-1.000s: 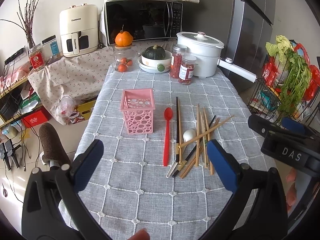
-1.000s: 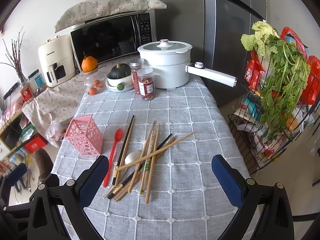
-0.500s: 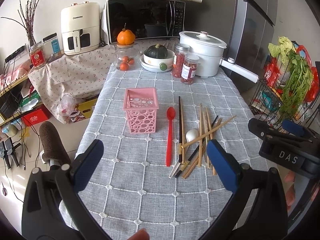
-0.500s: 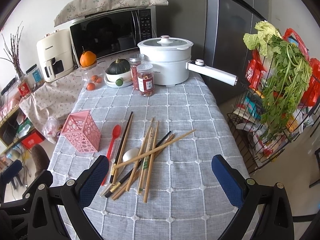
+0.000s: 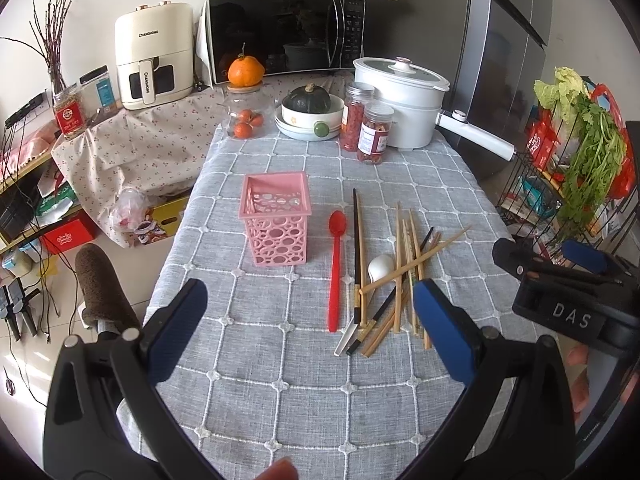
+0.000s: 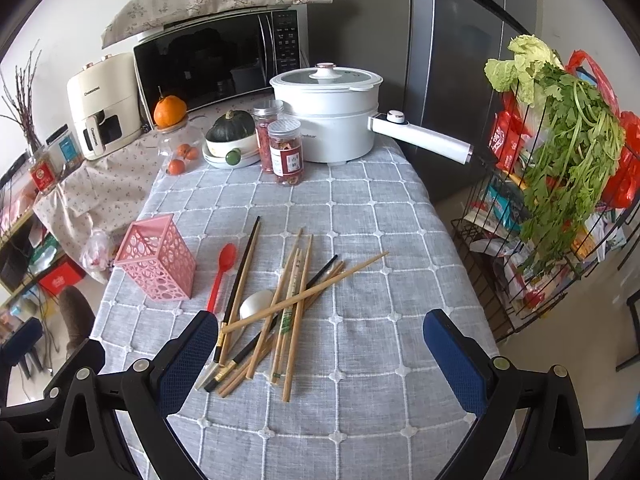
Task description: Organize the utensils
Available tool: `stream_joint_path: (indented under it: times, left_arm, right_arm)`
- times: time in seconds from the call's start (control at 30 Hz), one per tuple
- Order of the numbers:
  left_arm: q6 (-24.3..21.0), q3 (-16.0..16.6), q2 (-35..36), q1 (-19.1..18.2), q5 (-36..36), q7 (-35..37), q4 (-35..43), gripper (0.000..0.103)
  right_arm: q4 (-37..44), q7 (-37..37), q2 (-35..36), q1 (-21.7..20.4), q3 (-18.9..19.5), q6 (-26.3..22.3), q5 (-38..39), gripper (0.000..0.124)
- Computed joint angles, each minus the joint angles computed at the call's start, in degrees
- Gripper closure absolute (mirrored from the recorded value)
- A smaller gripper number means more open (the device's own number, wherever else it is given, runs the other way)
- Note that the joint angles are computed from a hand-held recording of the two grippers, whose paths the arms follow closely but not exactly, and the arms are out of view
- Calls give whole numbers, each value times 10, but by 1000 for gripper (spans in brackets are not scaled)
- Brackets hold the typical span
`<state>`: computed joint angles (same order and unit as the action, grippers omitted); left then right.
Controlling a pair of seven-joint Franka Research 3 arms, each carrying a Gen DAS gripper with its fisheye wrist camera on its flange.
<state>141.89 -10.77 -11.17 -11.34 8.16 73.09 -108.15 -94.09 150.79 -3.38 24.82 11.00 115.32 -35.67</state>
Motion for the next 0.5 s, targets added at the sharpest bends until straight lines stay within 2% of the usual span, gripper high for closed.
stream_joint_path:
  times: [0.17, 0.3, 0.4, 0.5]
  left_arm:
    - [-10, 1, 7, -3, -10, 15, 12, 1]
    - [-36, 4, 26, -5, -31, 39, 44, 1]
    - [-73, 12, 53, -10, -90, 100, 83, 1]
    - [-141, 13, 99, -5, -156, 164, 148, 1]
  right_arm:
    - [3, -4, 4, -1, -2, -12, 11, 21]
    - [2, -13, 5, -3, -7, -20, 31, 21]
    - [18, -31, 17, -6, -13, -49, 54, 21]
    - [43, -36, 28, -11, -23, -75, 77, 21]
